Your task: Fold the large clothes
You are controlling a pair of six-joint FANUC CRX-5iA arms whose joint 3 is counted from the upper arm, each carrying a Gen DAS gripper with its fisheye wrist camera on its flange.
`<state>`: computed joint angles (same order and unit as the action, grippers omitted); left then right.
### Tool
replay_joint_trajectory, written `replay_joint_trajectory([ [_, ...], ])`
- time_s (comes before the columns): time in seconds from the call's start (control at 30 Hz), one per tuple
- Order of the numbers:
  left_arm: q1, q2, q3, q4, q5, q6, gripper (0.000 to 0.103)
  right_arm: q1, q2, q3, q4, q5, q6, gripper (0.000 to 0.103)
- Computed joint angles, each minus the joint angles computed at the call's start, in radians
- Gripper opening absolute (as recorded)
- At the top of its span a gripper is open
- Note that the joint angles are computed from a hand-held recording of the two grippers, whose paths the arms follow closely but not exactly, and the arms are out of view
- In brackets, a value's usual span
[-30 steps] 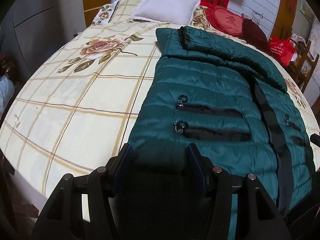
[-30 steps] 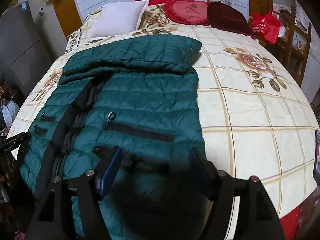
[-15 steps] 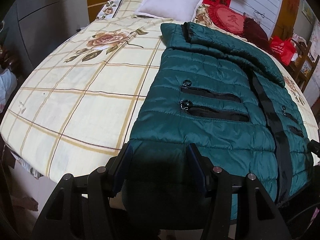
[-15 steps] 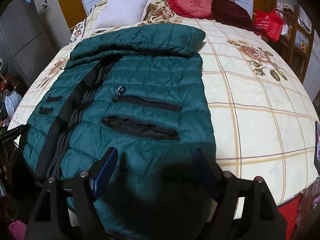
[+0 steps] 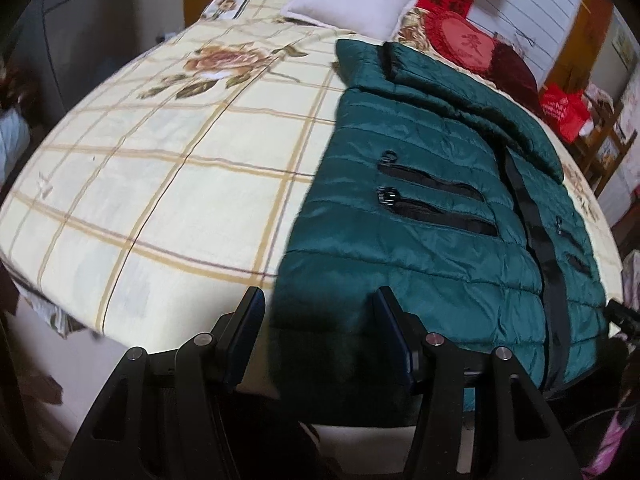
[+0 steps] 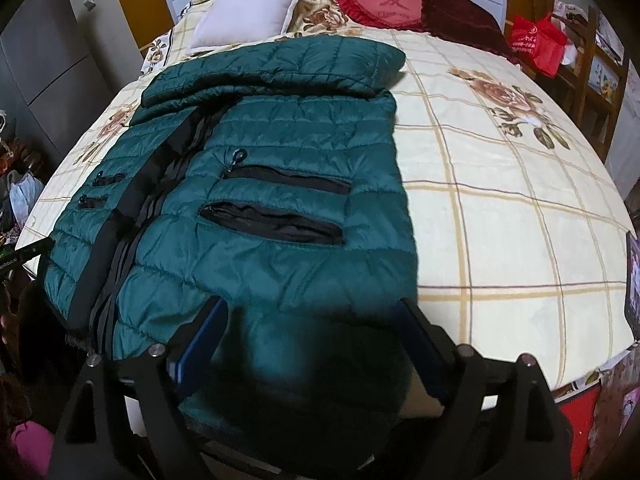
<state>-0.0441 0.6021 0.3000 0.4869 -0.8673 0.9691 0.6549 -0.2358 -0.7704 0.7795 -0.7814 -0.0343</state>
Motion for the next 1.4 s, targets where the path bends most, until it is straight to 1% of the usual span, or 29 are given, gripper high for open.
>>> replay_joint_trajectory([
  [0.17, 0.027, 0.041, 0.039, 0.045, -0.080, 0.041, 0.065, -0.001, -0.036, -0.023, -0.035, -0.009, -0.008, 0.092],
  [0.2, 0.029, 0.052, 0.048, 0.055, -0.106, 0.044, 0.065, -0.003, -0.039, -0.026, -0.040, -0.008, -0.012, 0.092],
  [0.27, 0.028, 0.060, 0.053, 0.067, -0.131, 0.033, 0.065, -0.008, -0.051, -0.037, -0.055, -0.006, -0.024, 0.092],
  [0.33, 0.021, 0.057, 0.046, 0.060, -0.124, 0.023, 0.065, -0.019, -0.066, -0.052, -0.064, 0.015, -0.036, 0.092],
  [0.47, 0.010, 0.053, 0.044, 0.039, -0.113, 0.022, 0.066, -0.052, -0.089, -0.081, -0.082, 0.092, -0.039, 0.092],
  [0.53, 0.009, 0.060, 0.052, 0.038, -0.119, 0.019, 0.069, -0.059, -0.087, -0.084, -0.100, 0.117, -0.030, 0.092],
  [0.57, 0.009, 0.068, 0.061, 0.037, -0.127, 0.014, 0.070, -0.064, -0.088, -0.088, -0.109, 0.142, -0.023, 0.092],
  [0.6, 0.011, 0.068, 0.056, 0.051, -0.118, -0.003, 0.071, -0.067, -0.088, -0.091, -0.118, 0.168, -0.011, 0.092],
  [0.7, 0.015, 0.082, 0.083, 0.045, -0.133, 0.029, 0.071, -0.063, -0.073, -0.085, -0.141, 0.204, 0.037, 0.092],
  [0.8, 0.016, 0.079, 0.076, 0.060, -0.109, 0.040, 0.071, -0.055, -0.054, -0.080, -0.111, 0.196, 0.041, 0.092],
  [0.83, 0.015, 0.078, 0.074, 0.059, -0.105, 0.040, 0.071, -0.063, -0.054, -0.086, -0.101, 0.212, 0.033, 0.092],
  [0.9, 0.012, 0.087, 0.082, 0.060, -0.132, 0.036, 0.071, -0.078, -0.059, -0.096, -0.091, 0.241, 0.017, 0.092],
  [0.93, 0.008, 0.077, 0.068, 0.058, -0.113, 0.023, 0.071, -0.084, -0.061, -0.098, -0.088, 0.252, 0.010, 0.092],
  [1.0, -0.001, 0.068, 0.061, 0.036, -0.111, 0.012, 0.072, -0.088, -0.063, -0.102, -0.083, 0.263, 0.003, 0.093],
  [1.17, -0.007, 0.067, 0.063, 0.023, -0.119, 0.026, 0.073, -0.092, -0.067, -0.122, -0.037, 0.287, -0.021, 0.093],
  [1.27, -0.008, 0.067, 0.061, 0.026, -0.116, 0.027, 0.075, -0.112, -0.071, -0.135, -0.012, 0.323, -0.031, 0.094],
  [1.3, -0.009, 0.066, 0.061, 0.023, -0.116, 0.028, 0.075, -0.116, -0.073, -0.141, 0.002, 0.334, -0.041, 0.092],
  [1.33, -0.009, 0.067, 0.063, 0.024, -0.121, 0.025, 0.075, -0.123, -0.078, -0.152, 0.019, 0.358, -0.043, 0.083],
  [1.37, -0.009, 0.068, 0.065, 0.025, -0.125, 0.022, 0.075, -0.124, -0.081, -0.156, 0.024, 0.371, -0.033, 0.076],
  [1.4, -0.008, 0.070, 0.067, 0.032, -0.135, 0.015, 0.074, -0.122, -0.083, -0.158, 0.038, 0.373, -0.029, 0.065],
])
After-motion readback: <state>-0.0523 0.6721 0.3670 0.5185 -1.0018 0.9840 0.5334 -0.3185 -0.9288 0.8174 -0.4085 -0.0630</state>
